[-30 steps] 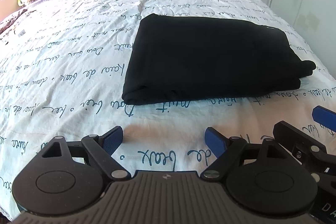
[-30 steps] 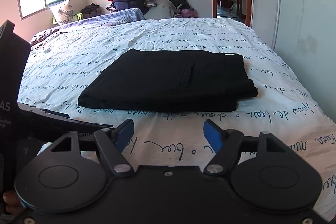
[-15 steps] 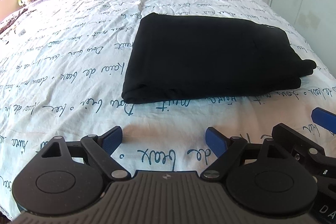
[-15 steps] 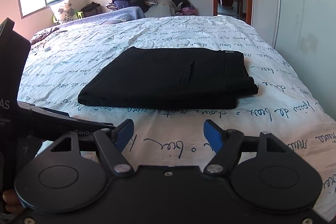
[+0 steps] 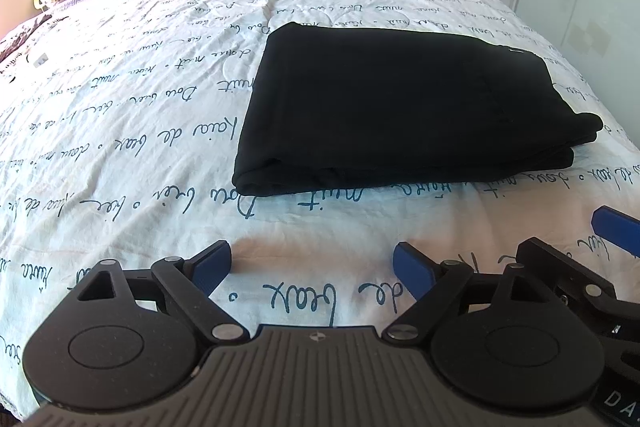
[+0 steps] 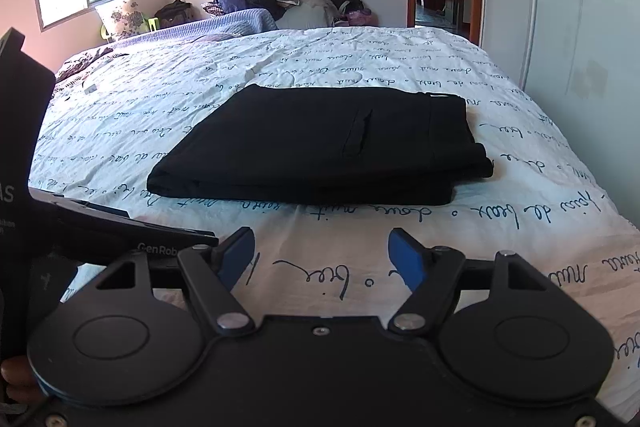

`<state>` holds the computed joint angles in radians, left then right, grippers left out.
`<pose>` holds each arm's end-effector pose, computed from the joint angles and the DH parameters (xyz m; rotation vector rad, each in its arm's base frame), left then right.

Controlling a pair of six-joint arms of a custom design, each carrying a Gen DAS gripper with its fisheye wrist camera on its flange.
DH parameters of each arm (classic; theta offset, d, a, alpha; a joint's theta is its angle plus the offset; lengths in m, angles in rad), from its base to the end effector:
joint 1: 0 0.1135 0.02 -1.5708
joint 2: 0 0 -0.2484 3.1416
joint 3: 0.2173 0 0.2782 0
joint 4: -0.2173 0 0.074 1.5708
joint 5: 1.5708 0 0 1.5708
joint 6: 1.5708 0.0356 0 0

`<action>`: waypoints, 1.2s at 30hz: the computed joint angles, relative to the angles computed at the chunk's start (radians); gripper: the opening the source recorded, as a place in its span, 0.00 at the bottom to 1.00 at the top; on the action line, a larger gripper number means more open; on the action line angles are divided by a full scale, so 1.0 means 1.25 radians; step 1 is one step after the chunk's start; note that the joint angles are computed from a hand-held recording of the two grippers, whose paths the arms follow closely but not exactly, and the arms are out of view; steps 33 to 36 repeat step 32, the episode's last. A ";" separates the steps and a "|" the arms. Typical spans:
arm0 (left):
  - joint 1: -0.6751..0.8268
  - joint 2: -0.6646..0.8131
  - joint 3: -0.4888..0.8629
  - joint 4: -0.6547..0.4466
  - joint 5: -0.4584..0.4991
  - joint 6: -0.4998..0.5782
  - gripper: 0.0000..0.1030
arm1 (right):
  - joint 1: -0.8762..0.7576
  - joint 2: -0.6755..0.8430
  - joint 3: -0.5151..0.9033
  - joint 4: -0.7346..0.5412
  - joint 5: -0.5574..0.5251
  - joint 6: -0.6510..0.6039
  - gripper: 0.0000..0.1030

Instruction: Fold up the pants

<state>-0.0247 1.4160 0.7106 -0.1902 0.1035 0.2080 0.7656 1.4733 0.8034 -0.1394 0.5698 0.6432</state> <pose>0.2956 -0.0110 0.1431 0.3300 2.4381 -0.0479 0.2424 0.2063 0.1638 0.1236 2.2239 0.0797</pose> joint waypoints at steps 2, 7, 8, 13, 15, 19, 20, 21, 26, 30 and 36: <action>0.001 0.000 0.000 -0.001 0.002 0.000 0.88 | 0.000 0.000 0.000 -0.001 0.000 0.000 0.72; 0.003 0.000 0.003 -0.006 0.005 -0.001 0.88 | 0.001 0.001 0.002 -0.003 0.000 -0.001 0.72; 0.003 0.002 0.005 -0.008 0.006 -0.001 0.88 | 0.001 0.004 0.004 -0.004 0.001 0.000 0.72; 0.003 0.005 0.008 -0.010 0.008 0.001 0.88 | 0.002 0.005 0.008 -0.009 0.004 0.004 0.72; 0.004 0.007 0.009 -0.011 0.009 0.001 0.88 | 0.002 0.007 0.010 -0.011 0.004 0.003 0.72; 0.004 0.006 0.009 -0.012 0.009 -0.001 0.89 | 0.001 0.007 0.012 -0.016 0.002 0.000 0.72; 0.004 0.006 0.010 -0.013 0.010 -0.001 0.89 | 0.001 0.008 0.013 -0.017 0.002 -0.001 0.72; 0.005 0.007 0.011 -0.014 0.012 -0.001 0.89 | 0.002 0.008 0.014 -0.020 0.003 -0.001 0.72; 0.012 0.006 0.011 -0.014 0.022 0.004 0.90 | 0.003 0.012 0.021 -0.032 0.007 0.006 0.72; 0.015 0.006 0.011 -0.013 0.028 0.008 0.90 | 0.005 0.021 0.033 -0.044 0.013 0.010 0.72; 0.020 0.008 0.015 -0.019 0.033 0.007 0.90 | 0.005 0.025 0.039 -0.051 0.017 0.011 0.72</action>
